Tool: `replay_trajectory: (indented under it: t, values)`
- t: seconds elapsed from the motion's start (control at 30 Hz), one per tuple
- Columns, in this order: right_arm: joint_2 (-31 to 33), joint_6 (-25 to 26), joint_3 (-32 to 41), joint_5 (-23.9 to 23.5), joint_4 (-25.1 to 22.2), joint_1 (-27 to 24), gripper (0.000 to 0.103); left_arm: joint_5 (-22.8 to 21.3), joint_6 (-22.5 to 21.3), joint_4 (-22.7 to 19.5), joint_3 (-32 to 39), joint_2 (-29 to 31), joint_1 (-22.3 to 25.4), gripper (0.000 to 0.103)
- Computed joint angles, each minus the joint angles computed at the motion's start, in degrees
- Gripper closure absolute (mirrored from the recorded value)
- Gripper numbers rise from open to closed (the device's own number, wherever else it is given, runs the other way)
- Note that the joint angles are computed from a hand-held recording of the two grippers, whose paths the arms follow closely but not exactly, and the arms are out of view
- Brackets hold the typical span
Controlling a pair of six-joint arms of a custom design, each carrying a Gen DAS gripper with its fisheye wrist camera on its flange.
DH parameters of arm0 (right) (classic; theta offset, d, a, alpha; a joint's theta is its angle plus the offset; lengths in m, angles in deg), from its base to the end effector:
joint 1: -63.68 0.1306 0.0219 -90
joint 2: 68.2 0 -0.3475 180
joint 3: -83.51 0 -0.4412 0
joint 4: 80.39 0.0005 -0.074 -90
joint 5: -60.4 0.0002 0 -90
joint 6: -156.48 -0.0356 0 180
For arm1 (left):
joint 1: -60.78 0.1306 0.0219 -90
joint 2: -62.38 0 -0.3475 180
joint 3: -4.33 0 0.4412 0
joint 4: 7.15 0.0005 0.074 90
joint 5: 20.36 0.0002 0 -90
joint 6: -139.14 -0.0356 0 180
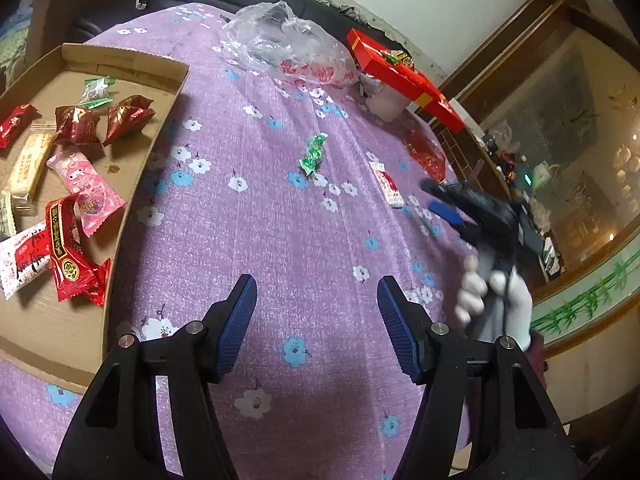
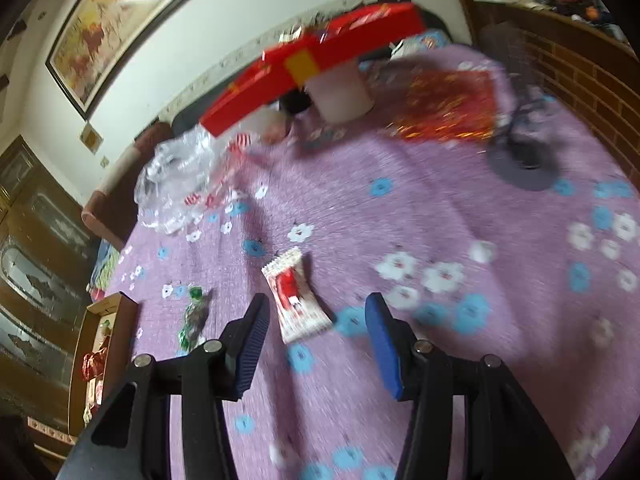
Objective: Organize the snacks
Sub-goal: 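Move both open tools back over the table toward the last snacks, then grasp the white-red packet with the right tool while the left tool grasps the green wrapped candy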
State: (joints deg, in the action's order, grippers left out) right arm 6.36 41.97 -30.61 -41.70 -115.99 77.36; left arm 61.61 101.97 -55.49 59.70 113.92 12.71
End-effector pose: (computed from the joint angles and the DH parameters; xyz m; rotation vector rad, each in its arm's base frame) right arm 0.4291 0.1116 0.3229 0.1194 2.3922 0.5697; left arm 0.2197 -0.2379 0.3554 -0.1736 2.4426 -0.6818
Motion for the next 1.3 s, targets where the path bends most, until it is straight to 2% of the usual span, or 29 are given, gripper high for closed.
replay_trajectory:
  t: [0.17,0.3,0.43,0.5,0.67,0.87,1.0,1.1,1.17,1.3]
  values:
    - [6.67,2.18,4.19,1.61,-0.52,2.51,0.050,-0.24,-0.43,-0.57,0.65,2.12,-0.35,0.041]
    - [7.87,4.53,3.99,3.79,0.74,3.71,0.050,0.54,-1.28,-0.38,1.63,4.97,0.07,0.041]
    - [8.00,10.23,3.62,8.91,1.56,5.84,0.050,1.25,-2.78,-0.20,3.45,9.11,0.52,0.041]
    - [7.88,10.15,3.58,9.14,1.49,5.80,0.050,0.84,-3.63,-0.30,4.47,11.06,0.54,0.041]
    - [7.52,9.79,3.20,10.85,1.38,5.50,0.071,-0.34,-7.04,-1.61,7.52,16.98,0.93,0.041]
    - [7.60,9.91,3.35,11.47,1.25,5.56,0.071,-5.06,-11.46,-3.19,10.57,21.66,-0.33,0.041]
    - [7.44,9.75,3.16,10.54,1.44,5.22,0.071,-6.51,-13.09,-2.86,10.88,22.55,-0.69,0.035]
    - [7.38,9.68,3.09,10.45,1.51,5.19,0.071,-9.34,-14.54,-2.73,11.21,23.64,-2.00,0.031]
    - [7.40,9.63,3.09,10.36,1.54,5.15,0.071,-11.23,-15.07,-4.30,12.37,25.04,-2.84,0.031]
    - [7.35,9.58,3.05,10.29,1.56,5.11,0.071,-11.55,-15.74,-4.70,12.65,25.56,-3.16,0.024]
